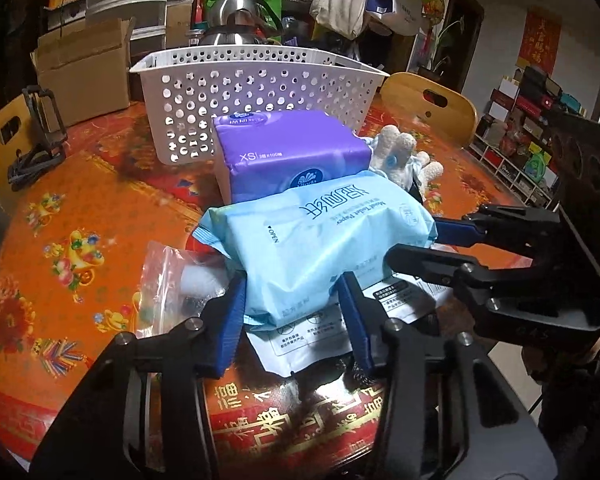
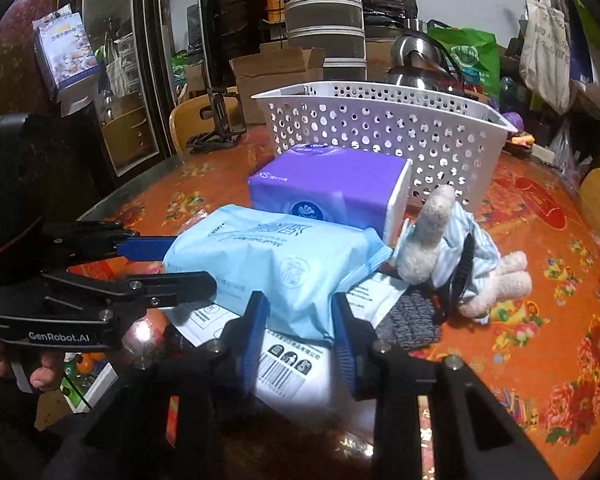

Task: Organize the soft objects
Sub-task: 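Close the left tool on the edge of the light blue wipes pack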

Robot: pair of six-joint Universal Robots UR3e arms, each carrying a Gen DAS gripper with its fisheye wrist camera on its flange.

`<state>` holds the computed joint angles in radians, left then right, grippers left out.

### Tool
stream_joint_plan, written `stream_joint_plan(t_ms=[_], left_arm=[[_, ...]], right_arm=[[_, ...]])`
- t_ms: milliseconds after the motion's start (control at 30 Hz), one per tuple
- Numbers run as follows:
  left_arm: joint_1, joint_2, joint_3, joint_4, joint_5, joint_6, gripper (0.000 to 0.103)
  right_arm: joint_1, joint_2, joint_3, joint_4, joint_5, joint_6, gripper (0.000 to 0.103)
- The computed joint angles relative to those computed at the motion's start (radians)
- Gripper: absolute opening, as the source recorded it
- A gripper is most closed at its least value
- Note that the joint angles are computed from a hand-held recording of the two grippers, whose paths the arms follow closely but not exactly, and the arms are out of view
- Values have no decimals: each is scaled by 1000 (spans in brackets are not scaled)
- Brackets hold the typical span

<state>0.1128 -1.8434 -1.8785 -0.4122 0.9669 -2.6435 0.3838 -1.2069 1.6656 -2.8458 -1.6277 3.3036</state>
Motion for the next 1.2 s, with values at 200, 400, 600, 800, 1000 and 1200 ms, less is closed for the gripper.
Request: stream_joint_plan(t_ms=[200,400,600,800,1000,1200], left_arm=[[21,41,-46,39,-23,-11,41],[39,92,-84,67,-39,-15,38],[42,143,-100,95,-44,-38,38],[46,166,-64,78,-65,-64,36],[20,116,14,8,-77,-43,4],[34,51,-33,39,-44,-11,9]], right_arm=[[34,-7,0,-10,-50,-2,26],[57,-19,2,-22,-81,-1,25],[79,-40,1,-33,-121,2,25],[74,-69,3,-42,-123,0,25],[60,-82,-18,-31,-118,-14,21],[40,-11,-17,23,-74,-11,19]])
